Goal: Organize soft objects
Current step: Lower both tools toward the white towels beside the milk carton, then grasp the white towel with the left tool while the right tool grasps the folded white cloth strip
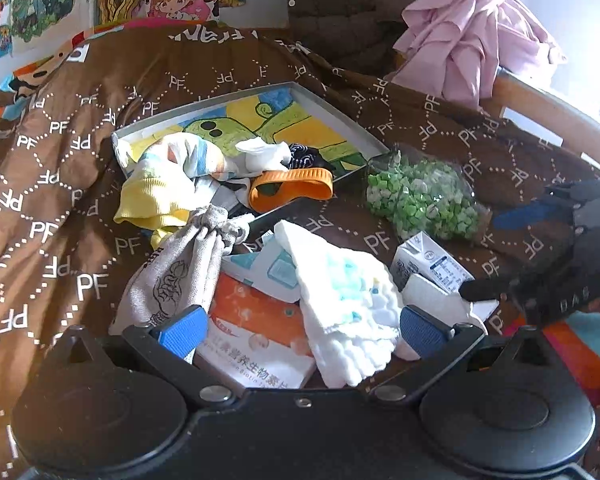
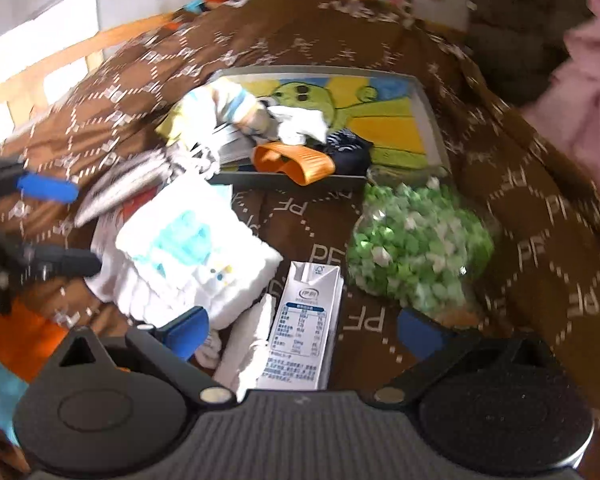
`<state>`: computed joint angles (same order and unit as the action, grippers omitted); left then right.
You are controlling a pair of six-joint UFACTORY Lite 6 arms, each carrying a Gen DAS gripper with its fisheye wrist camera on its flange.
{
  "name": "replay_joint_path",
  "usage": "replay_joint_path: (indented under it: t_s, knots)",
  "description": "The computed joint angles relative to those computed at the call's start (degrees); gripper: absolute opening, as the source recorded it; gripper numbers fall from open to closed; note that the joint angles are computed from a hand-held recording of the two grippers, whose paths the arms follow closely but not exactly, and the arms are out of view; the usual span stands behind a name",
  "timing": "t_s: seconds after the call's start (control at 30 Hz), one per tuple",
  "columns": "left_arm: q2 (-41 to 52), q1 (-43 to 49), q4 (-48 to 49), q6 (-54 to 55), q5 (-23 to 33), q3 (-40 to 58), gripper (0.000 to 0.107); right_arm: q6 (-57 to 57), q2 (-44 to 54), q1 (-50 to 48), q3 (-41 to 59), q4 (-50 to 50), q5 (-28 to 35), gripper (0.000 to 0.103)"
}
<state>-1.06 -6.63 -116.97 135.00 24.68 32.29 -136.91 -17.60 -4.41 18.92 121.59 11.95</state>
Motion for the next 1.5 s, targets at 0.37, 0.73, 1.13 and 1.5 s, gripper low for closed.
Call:
replay_joint_path:
  t_s: [0.37,0.73,1.13,1.5]
  knots:
    - [7.9,0.2,-3.1,5.2,7.9,2.2,0.097,21.6,3.2,1.5,2.0,-30.4,1.8,0.097]
    - [11.6,0.2,-3.5,2.1,10.3,3.7,0.074,31.0,3.8,4.4,1.8,-41.4,2.4,0.081]
    - [15.7,2.2,-0.1,-6.6,12.6,6.8,0.036,38.0,6.1,3.9,3.6,-47.4,6.1,0.078]
    - [14.9,-1.2,-6.0,-1.6,13.8,5.5,0.032,33.1,9.0,9.2,3.9,-37.1,0.7,0.053]
